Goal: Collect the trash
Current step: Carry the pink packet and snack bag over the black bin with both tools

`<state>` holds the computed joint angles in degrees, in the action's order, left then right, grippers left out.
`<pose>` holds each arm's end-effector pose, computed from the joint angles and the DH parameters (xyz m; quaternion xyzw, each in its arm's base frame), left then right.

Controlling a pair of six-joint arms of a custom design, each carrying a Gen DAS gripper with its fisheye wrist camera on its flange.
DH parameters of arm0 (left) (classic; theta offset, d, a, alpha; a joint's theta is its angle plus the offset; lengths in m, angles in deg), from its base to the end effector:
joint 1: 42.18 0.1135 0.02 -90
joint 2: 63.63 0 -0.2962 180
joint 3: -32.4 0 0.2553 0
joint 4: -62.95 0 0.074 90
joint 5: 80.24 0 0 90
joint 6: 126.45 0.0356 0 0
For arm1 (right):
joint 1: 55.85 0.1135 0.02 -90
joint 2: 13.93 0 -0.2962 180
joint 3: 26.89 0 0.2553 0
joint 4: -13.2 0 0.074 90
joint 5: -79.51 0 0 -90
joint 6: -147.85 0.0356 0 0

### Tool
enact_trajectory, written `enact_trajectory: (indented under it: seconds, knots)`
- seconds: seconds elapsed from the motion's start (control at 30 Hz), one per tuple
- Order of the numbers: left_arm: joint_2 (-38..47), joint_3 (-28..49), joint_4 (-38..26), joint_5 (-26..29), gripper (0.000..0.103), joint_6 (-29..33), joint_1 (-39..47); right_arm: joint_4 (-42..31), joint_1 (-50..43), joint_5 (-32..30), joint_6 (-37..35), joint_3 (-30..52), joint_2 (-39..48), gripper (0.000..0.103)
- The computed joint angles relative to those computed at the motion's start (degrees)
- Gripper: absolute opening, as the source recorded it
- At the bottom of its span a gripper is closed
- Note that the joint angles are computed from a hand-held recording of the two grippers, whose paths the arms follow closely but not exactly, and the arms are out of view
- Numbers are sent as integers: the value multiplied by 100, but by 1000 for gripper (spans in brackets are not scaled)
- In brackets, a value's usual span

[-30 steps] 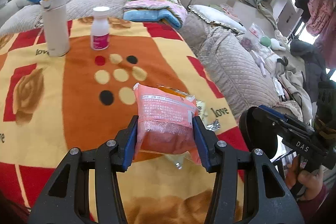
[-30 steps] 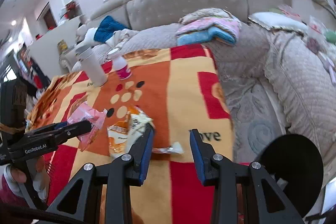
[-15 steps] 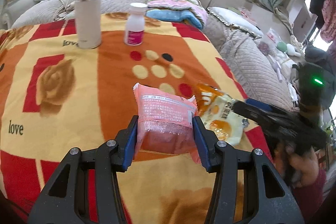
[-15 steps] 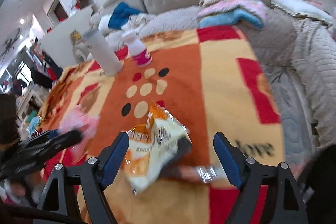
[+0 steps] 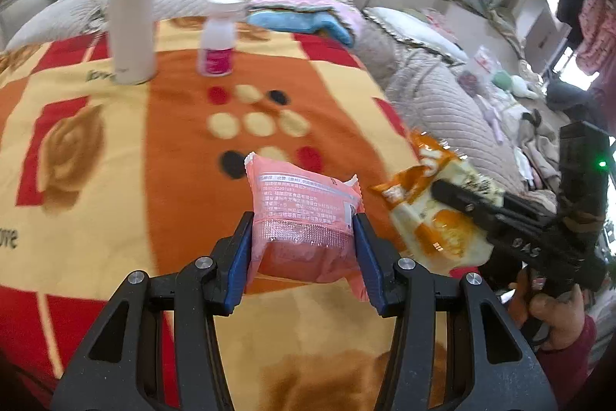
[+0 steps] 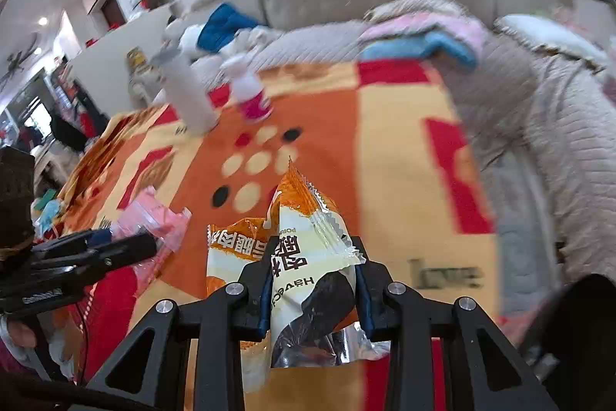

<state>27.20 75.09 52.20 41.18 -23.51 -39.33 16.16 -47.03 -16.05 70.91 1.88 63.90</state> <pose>0.2492 -0.0062 0.1302 0.1539 0.9174 -0.2229 0.2915 0.1978 0.0342 0.1313 0.0162 0.9265 0.1150 0.3580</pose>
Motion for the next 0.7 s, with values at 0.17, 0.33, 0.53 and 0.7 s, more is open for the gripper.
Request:
enact_trajectory:
  seconds: [0.17, 0.33, 0.53, 0.7]
  knots:
    - [-312, -117, 195, -295, 48, -521, -1027, -1263, -1223, -273, -602, -180, -1507, 33]
    - [-407, -135, 431, -752, 48, -1004, -2143, -2265, -3140, -1142, -1592, -251, -2428, 33]
    - [-218, 68, 642, -1244, 48, -1486, -3381, -2941, -5619, -2266, -3130, -123, -2382, 33]
    - [159, 404, 698, -1463, 48, -1745, -4080, -3022, -7170, -2818, -4150, 78, -1694, 33]
